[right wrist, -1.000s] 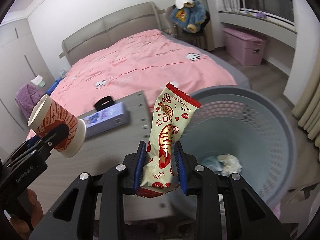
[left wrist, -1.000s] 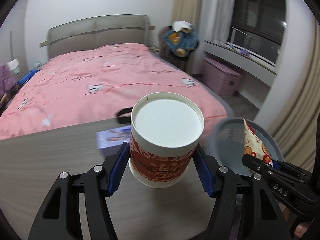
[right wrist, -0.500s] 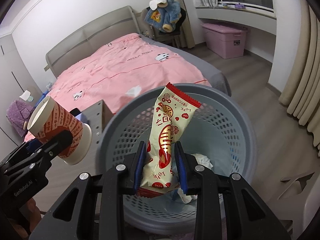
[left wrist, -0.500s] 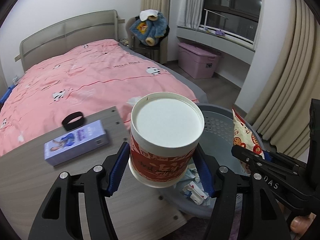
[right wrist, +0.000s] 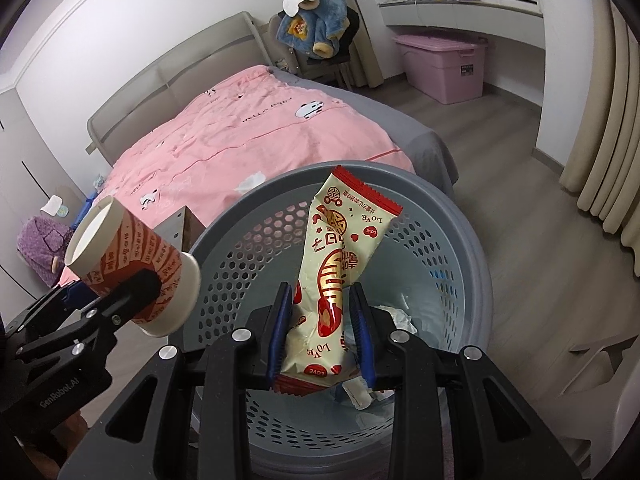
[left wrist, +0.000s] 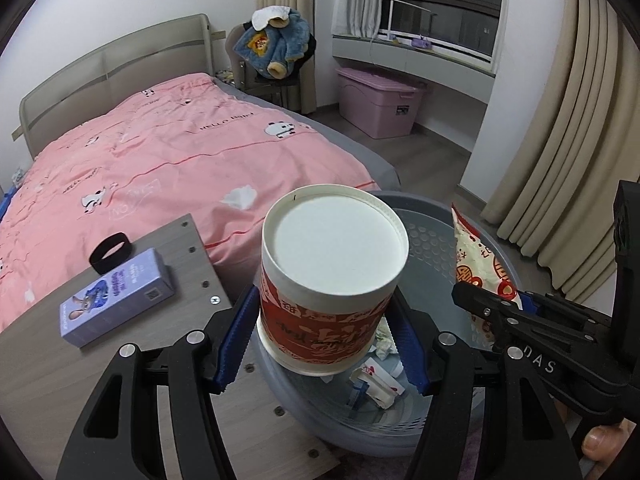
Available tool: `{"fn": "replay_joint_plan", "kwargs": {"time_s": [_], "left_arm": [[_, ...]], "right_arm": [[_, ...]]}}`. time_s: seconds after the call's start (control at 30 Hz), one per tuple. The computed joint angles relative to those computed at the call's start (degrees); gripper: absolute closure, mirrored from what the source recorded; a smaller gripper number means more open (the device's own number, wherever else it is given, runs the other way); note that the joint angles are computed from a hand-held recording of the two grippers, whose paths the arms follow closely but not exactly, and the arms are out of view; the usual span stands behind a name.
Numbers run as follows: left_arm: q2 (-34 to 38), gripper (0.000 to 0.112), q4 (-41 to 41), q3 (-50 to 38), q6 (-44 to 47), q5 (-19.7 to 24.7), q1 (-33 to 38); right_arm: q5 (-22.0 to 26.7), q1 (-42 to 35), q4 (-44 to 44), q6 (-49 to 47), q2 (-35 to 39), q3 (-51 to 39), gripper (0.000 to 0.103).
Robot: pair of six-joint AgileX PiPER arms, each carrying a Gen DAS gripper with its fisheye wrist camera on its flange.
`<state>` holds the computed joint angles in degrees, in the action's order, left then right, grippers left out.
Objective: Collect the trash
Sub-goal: 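Open both grippers to drop the cup and wrapper into the wastebasket, then move both open grippers back over the table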
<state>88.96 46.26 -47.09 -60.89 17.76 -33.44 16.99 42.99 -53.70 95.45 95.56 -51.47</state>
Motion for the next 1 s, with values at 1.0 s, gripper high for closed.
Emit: {"fn": "replay_joint_plan", "kwargs": {"time_s": [1.0], "left_arm": [[-1.8,0.041,4.4,2.8,-7.1,0.2,0.6]], "right_arm": [[-0.6,-0.2,-3.4,3.7,-0.3,1.2,0.043]]}}
